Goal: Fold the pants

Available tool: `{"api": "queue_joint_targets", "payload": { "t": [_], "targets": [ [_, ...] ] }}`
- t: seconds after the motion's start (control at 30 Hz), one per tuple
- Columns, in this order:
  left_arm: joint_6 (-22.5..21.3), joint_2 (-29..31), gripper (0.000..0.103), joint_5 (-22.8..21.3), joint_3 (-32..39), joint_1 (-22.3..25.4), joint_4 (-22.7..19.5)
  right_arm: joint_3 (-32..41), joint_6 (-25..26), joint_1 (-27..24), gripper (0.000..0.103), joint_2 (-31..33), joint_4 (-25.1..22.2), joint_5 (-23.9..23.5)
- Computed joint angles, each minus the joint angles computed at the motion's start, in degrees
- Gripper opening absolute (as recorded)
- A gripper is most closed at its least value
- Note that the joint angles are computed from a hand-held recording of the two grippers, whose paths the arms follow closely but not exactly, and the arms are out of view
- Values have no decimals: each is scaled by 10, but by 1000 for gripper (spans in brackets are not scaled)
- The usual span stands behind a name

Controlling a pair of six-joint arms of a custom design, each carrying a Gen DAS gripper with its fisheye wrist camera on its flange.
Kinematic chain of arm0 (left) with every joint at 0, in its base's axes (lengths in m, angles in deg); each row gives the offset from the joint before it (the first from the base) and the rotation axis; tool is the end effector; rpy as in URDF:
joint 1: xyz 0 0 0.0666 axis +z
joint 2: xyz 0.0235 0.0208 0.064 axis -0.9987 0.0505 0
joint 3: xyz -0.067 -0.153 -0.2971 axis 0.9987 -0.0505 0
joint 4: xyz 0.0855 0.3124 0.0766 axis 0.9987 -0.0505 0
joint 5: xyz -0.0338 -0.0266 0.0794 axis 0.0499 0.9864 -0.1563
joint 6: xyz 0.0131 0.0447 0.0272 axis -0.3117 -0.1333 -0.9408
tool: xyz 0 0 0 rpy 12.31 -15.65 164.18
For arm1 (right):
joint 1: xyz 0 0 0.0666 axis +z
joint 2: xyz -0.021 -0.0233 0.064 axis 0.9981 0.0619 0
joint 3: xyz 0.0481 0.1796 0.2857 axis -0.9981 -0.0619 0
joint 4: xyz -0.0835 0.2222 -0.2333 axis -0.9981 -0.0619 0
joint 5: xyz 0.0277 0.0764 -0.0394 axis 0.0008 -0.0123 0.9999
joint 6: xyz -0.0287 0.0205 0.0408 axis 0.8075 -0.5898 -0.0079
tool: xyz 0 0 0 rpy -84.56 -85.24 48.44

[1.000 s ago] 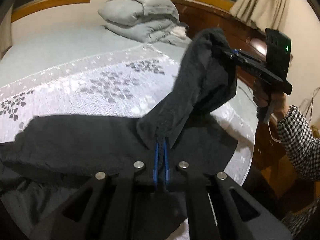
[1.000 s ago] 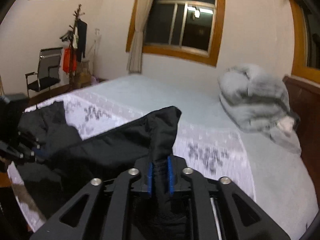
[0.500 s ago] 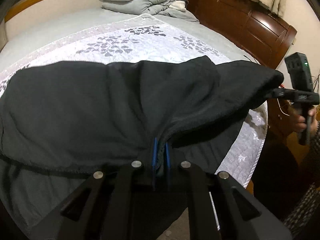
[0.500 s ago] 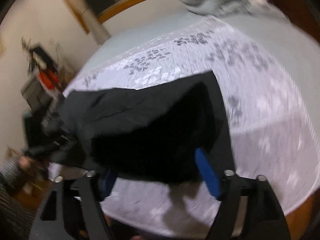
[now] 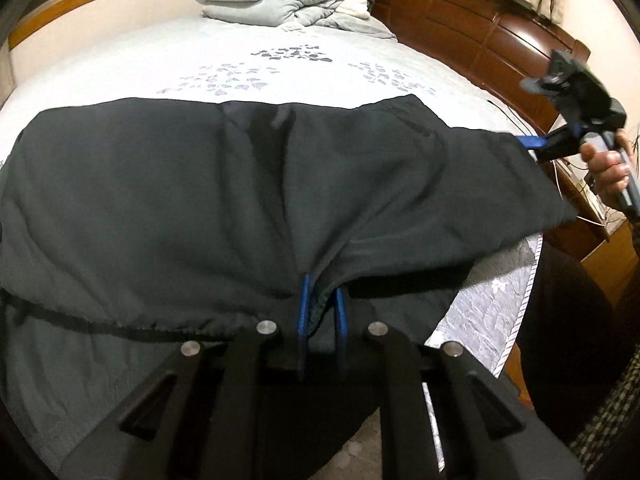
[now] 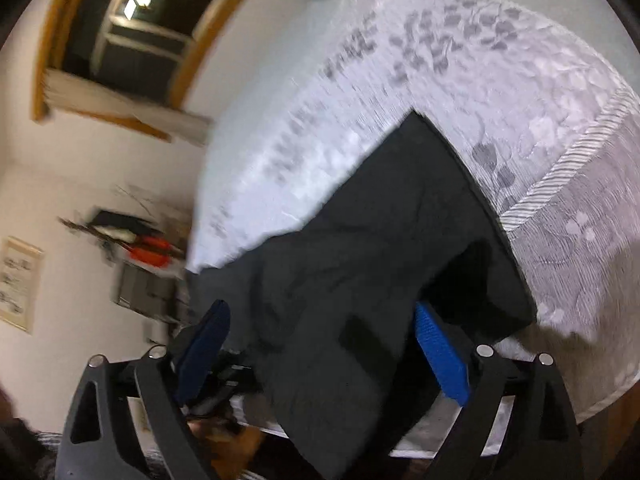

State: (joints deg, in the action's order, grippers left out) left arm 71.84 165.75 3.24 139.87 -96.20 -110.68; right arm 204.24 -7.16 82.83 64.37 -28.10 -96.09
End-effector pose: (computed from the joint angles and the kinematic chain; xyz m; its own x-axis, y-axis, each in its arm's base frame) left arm 0.4707 -0.0887 0.2993 -0.7553 0.2580 -0.6025 0.4619 0.8617 -0.2100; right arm 0.5630 -0.0105 0.3529 -0.9553 0.2111 -0.2069 -0.0074 0.6829 0.7305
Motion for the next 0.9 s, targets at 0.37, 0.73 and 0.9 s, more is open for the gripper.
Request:
{"api": "queue_joint_targets", "payload": {
  "t": [0.37, 0.73, 0.9],
  "targets": [
    [9, 4, 12, 10, -2, 6, 3, -92, 8, -1, 85, -60, 23, 75],
    [20, 9, 14, 8, 5, 7, -4, -67, -1, 13, 78, -10, 6, 95],
    [38, 13, 15, 8, 14, 8, -7, -38, 3, 14, 26, -1, 10, 107]
  ]
}}
